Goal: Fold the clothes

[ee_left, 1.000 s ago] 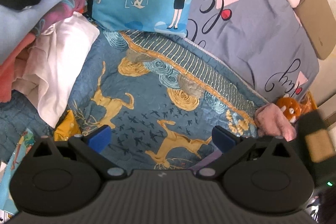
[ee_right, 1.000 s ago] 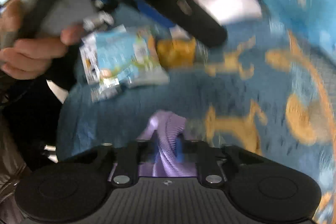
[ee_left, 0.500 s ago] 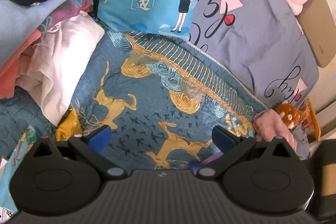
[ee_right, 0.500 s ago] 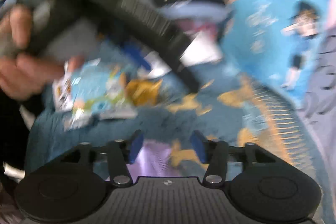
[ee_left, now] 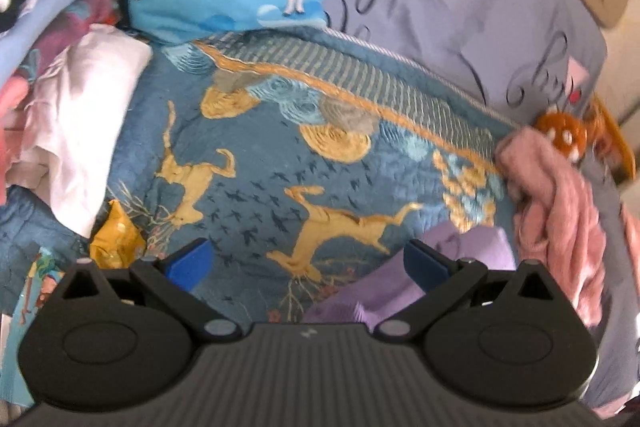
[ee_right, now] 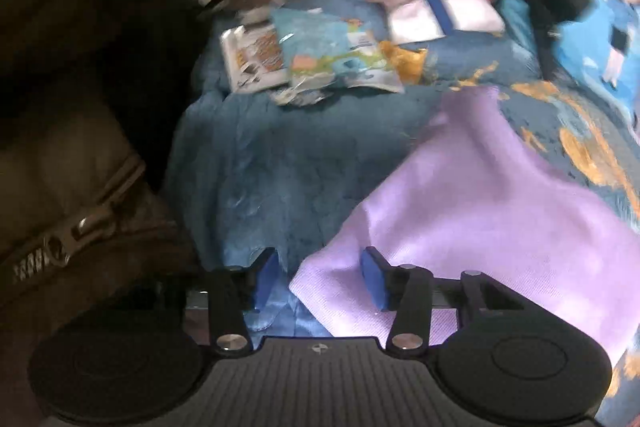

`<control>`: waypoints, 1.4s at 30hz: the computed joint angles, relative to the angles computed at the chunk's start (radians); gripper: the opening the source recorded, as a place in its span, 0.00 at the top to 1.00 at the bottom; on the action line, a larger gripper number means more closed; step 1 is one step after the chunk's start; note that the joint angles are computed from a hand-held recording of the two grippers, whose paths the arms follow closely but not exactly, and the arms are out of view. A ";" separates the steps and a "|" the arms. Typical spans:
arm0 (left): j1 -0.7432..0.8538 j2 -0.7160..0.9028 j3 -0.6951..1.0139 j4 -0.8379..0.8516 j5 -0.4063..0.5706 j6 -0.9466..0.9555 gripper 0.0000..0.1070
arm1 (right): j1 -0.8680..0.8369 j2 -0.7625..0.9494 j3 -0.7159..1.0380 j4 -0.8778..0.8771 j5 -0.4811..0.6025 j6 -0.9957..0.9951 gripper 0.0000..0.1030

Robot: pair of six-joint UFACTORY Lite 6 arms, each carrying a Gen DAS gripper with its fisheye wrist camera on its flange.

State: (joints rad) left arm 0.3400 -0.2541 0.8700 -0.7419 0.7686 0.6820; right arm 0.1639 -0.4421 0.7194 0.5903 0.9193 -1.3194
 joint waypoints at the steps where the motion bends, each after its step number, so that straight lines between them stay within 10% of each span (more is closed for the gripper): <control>1: -0.010 -0.008 -0.008 0.014 -0.006 -0.010 0.04 | -0.063 0.001 0.023 0.048 0.043 -0.011 0.57; 5: -0.018 -0.015 -0.020 0.025 0.000 -0.017 0.04 | -0.299 -0.033 0.085 0.208 0.142 -0.073 0.37; 10: 0.011 0.004 -0.011 -0.034 0.053 0.043 0.04 | -0.285 -0.041 0.077 0.095 -0.288 0.032 0.35; 15: -0.026 -0.005 -0.008 -0.014 0.037 0.037 0.04 | -0.291 0.223 0.251 0.164 -0.285 0.033 0.37; 18: -0.032 0.004 -0.001 -0.009 0.029 0.028 0.04 | -0.217 0.295 0.307 0.067 -0.285 0.111 0.66; 19: -0.034 0.008 0.002 -0.009 0.027 0.026 0.04 | -0.191 0.321 0.331 0.024 -0.280 0.155 0.99; 25: -0.010 0.014 0.012 -0.029 0.044 0.048 0.04 | -0.310 0.415 0.437 0.206 -0.206 0.280 1.00; 28: -0.008 0.016 0.017 -0.032 0.049 0.055 0.04 | -0.279 0.369 0.387 0.149 -0.183 0.170 0.86; 31: -0.019 0.013 0.016 -0.016 0.038 0.043 0.04 | -0.204 0.257 0.274 0.138 -0.260 0.056 0.24; 32: -0.026 0.012 0.014 -0.013 0.033 0.036 0.04 | -0.166 0.214 0.221 0.143 -0.330 0.017 0.19; 42: -0.045 0.010 0.008 0.004 0.021 0.029 0.04 | -0.100 0.333 0.315 0.056 -0.301 0.216 0.86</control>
